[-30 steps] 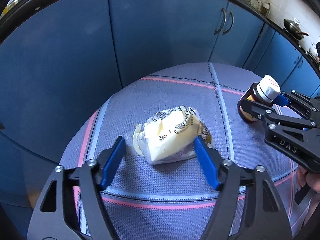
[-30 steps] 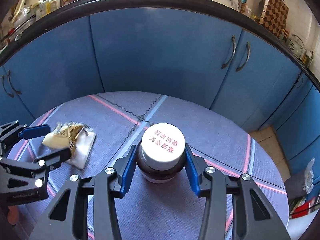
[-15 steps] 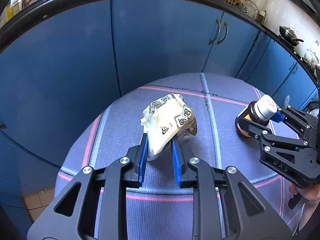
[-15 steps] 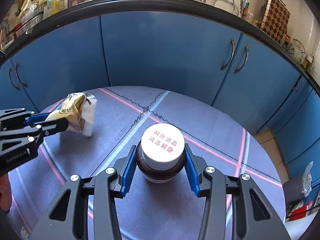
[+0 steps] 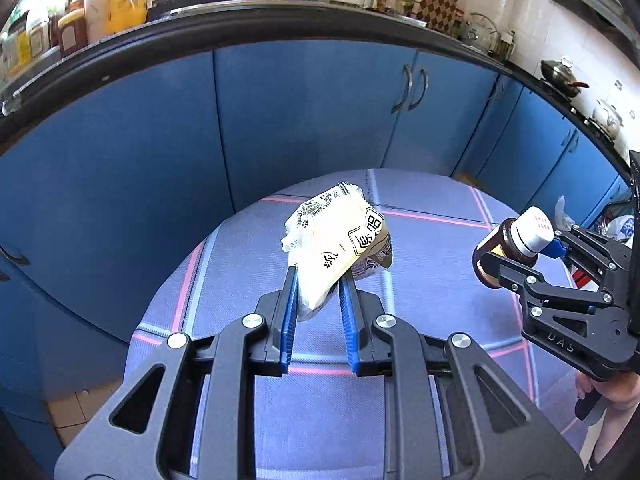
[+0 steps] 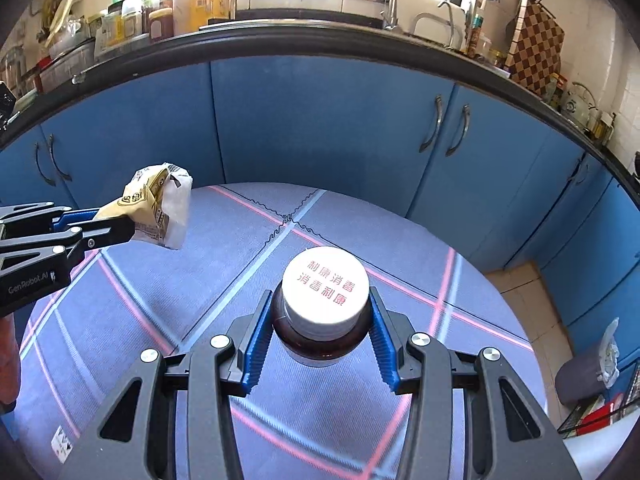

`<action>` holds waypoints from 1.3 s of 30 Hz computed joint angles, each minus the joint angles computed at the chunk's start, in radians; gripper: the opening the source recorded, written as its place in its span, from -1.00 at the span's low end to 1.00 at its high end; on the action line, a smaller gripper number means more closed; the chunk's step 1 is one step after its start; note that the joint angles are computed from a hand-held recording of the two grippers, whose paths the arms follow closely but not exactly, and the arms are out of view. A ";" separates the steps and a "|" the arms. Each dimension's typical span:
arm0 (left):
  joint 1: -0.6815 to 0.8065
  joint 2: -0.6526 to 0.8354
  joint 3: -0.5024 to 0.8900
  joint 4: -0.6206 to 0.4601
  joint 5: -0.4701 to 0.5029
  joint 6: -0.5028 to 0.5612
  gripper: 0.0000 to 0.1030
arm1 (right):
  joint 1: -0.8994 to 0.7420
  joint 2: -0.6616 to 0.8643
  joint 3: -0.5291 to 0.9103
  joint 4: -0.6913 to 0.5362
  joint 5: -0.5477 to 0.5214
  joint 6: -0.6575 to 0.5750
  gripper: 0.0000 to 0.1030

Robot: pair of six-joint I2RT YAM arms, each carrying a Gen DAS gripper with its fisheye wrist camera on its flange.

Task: Collect trash
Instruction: 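Lift and carry the bread wrapper and brown jar over to the black bin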

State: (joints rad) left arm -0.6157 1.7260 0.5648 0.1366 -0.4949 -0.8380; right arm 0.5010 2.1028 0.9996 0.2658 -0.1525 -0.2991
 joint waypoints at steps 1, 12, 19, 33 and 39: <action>-0.022 -0.012 0.009 -0.028 -0.013 -0.010 -0.59 | -0.007 -0.025 -0.025 0.003 -0.001 -0.004 -0.15; -0.207 -0.085 0.118 -0.273 -0.126 -0.120 -0.59 | -0.119 -0.293 -0.287 0.029 -0.035 -0.059 -0.15; -0.340 -0.086 0.217 -0.451 -0.200 -0.222 -0.59 | -0.246 -0.493 -0.436 0.001 -0.104 -0.117 -0.15; -0.525 0.098 0.561 -0.731 -0.279 -0.312 -0.59 | -0.609 -0.778 -0.579 -0.154 -0.331 -0.312 -0.15; -0.565 0.209 0.753 -0.825 -0.296 -0.279 -0.59 | -0.771 -0.800 -0.566 -0.218 -0.443 -0.384 -0.15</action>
